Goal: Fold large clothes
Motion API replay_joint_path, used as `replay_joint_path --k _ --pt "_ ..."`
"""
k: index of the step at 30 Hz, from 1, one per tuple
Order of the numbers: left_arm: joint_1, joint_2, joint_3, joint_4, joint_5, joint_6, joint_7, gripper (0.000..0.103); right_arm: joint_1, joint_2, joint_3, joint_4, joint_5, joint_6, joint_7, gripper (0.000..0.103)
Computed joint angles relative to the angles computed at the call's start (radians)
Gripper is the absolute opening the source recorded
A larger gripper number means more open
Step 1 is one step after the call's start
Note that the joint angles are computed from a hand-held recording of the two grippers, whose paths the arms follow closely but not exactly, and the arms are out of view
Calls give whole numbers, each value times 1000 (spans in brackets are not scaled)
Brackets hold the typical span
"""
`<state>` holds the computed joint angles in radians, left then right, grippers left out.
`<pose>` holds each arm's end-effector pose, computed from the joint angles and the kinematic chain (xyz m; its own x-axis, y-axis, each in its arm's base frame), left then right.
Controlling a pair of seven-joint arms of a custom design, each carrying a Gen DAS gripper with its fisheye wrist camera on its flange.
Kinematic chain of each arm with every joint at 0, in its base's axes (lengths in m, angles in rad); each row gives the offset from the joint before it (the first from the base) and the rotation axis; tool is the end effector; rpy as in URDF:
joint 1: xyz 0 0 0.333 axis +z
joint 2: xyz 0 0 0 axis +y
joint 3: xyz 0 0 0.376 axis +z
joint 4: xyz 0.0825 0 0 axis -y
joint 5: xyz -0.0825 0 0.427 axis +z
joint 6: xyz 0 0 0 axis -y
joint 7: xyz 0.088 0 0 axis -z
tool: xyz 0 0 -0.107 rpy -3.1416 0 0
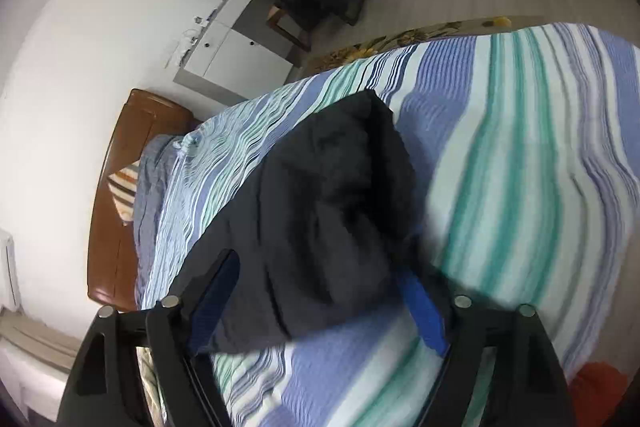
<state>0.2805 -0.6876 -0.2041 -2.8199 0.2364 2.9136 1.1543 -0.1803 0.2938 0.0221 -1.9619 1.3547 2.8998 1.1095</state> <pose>0.3707 0.0095 0.4959 0.2869 -0.9574 -0.0344 -0.6772 -0.1772 -0.7141 0.6578 -0.1651 0.3933 -0.5035 -0.5368 -0.6770 -0.4321 0.8350 -0.3407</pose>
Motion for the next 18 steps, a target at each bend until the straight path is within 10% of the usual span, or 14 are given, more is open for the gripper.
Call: replay_joint_path --k 3,10,18 --pt "5 -8 15 -6 -11 -17 -11 102 40 -35 6 -8 -131 96 18 15" --pt "-28 34 92 -4 -75 -32 -4 102 130 -222 137 67 158 79 -703 14" --pt "-1 5 81 -32 -91 15 -3 102 377 -196 186 101 46 33 -857 14"
